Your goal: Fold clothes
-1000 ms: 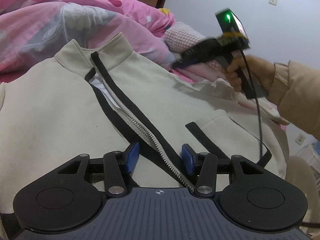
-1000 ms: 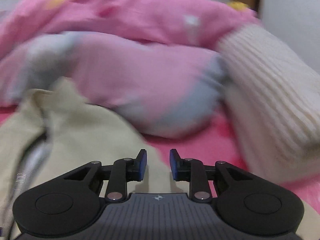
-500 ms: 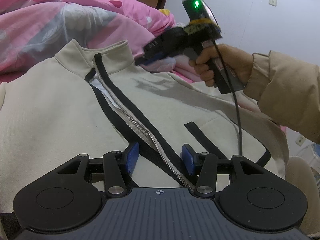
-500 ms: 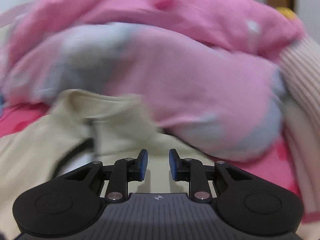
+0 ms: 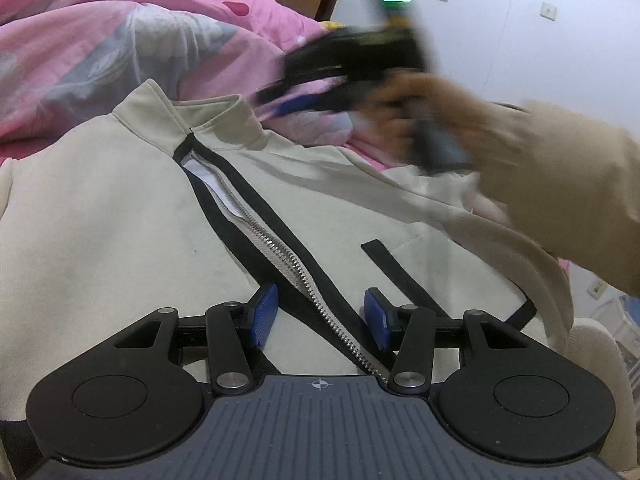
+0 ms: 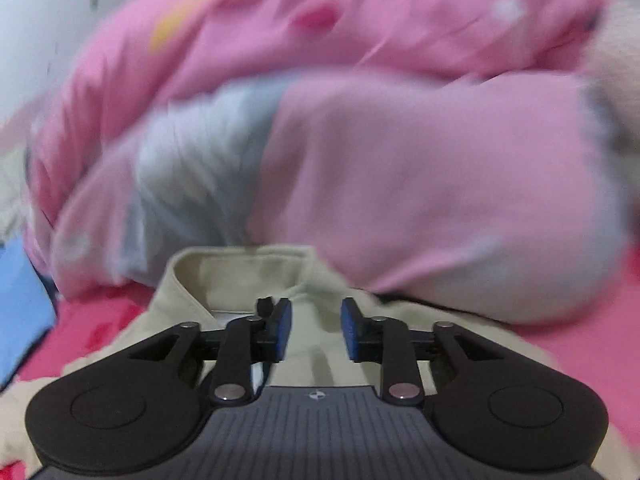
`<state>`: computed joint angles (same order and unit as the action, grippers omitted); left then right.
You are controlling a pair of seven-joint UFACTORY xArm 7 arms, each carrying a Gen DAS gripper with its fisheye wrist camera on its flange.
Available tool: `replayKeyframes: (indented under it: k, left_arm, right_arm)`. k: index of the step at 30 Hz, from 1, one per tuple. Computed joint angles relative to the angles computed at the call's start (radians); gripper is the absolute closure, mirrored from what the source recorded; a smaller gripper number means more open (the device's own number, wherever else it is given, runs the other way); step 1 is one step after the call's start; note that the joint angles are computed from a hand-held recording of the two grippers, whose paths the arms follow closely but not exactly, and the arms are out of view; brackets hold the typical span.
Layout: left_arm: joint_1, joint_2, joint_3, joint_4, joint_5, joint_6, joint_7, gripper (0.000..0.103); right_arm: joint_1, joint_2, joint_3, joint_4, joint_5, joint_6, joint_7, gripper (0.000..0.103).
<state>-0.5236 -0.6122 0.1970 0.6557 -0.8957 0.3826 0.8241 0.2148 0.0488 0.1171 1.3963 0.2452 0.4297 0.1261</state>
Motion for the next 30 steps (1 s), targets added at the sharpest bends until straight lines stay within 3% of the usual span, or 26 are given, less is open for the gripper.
replayKeyframes:
  k: [3, 6, 10, 13, 16, 20, 23, 26, 30]
  left_arm:
    - [-0.003, 0.000, 0.001, -0.002, -0.007, -0.004, 0.005, 0.055]
    - [-0.012, 0.002, 0.010, -0.002, -0.024, -0.008, 0.019, 0.053]
    - [-0.012, 0.004, 0.015, 0.001, -0.043, -0.003, 0.028, 0.050]
    - [0.025, -0.004, -0.026, -0.004, -0.016, -0.016, -0.021, 0.047]
    - [0.059, -0.021, -0.074, -0.013, 0.036, -0.058, -0.107, 0.044]
    - [0.017, -0.037, -0.085, -0.009, 0.069, -0.102, -0.195, 0.042]
    - [-0.033, -0.022, -0.097, -0.001, 0.102, -0.119, -0.237, 0.042]
    - [-0.059, -0.001, -0.119, -0.009, 0.153, -0.142, -0.280, 0.042]
    - [0.038, 0.041, -0.233, -0.041, 0.307, -0.198, -0.401, 0.043]
  right_arm:
    - [-0.035, -0.238, -0.040, -0.218, 0.039, -0.063, 0.024, 0.060]
    - [-0.123, -0.506, -0.058, -0.466, -0.011, -0.091, 0.192, 0.048]
    - [-0.217, -0.840, -0.130, -0.754, 0.011, -0.025, 0.377, 0.045]
    - [-0.291, -1.024, -0.191, -0.892, 0.020, 0.041, 0.470, 0.045]
    - [-0.329, -1.107, -0.242, -0.973, 0.044, 0.003, 0.527, 0.042]
    - [-0.320, -1.139, -0.302, -1.028, 0.086, -0.081, 0.561, 0.042]
    - [-0.364, -1.136, -0.285, -1.006, 0.031, -0.059, 0.537, 0.042]
    - [-0.456, -1.156, -0.237, -0.993, -0.043, -0.045, 0.536, 0.040]
    - [-0.533, -1.147, -0.214, -0.972, -0.137, 0.036, 0.512, 0.030]
